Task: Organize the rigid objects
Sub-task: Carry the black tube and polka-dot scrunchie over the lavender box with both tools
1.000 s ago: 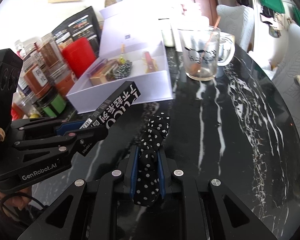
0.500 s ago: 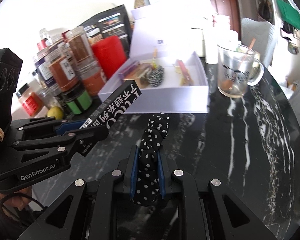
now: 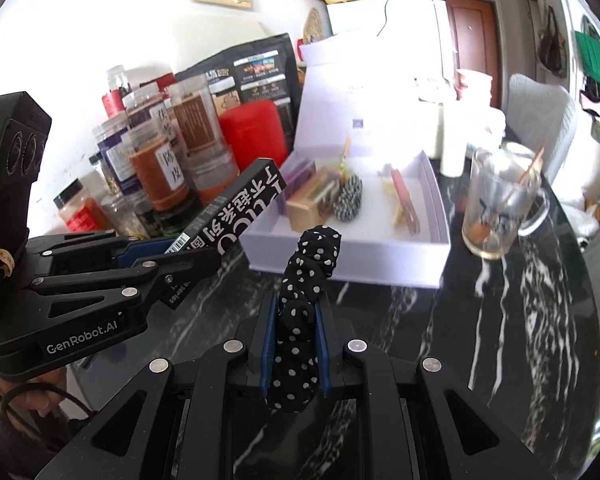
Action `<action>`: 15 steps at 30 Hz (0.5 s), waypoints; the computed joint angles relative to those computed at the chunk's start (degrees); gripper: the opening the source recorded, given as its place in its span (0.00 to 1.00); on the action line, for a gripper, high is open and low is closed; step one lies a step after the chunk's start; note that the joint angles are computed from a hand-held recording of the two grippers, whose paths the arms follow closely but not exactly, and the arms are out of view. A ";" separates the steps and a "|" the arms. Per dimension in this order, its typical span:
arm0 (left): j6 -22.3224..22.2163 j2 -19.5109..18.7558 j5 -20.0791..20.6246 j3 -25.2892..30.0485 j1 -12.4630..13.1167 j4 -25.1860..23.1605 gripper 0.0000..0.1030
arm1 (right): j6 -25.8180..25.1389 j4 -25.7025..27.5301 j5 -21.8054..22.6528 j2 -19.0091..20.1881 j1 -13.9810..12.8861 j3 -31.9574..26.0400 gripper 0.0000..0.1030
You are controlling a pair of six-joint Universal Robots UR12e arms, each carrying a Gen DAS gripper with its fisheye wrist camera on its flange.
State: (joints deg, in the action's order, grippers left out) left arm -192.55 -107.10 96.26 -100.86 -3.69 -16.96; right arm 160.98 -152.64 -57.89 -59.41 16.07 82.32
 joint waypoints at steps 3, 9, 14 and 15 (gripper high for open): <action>0.58 -0.24 -0.06 0.87 0.28 0.01 0.18 | 0.10 -0.24 -0.18 0.58 0.15 -1.48 0.17; 1.55 -1.36 -0.24 3.26 1.03 -0.40 0.18 | 0.20 0.60 -0.18 2.10 0.26 -4.63 0.17; 2.33 -2.75 -0.98 5.50 1.61 -1.35 0.18 | 0.32 1.57 -0.53 3.87 0.37 -7.81 0.17; 2.44 -3.00 -1.10 5.86 1.70 -1.49 0.18 | 0.35 1.78 -0.76 4.21 0.43 -8.40 0.17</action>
State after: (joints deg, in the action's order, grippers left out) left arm -190.11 -110.10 95.16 -95.00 -1.99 -18.45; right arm 161.33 -150.86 -58.65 -55.20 16.50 73.92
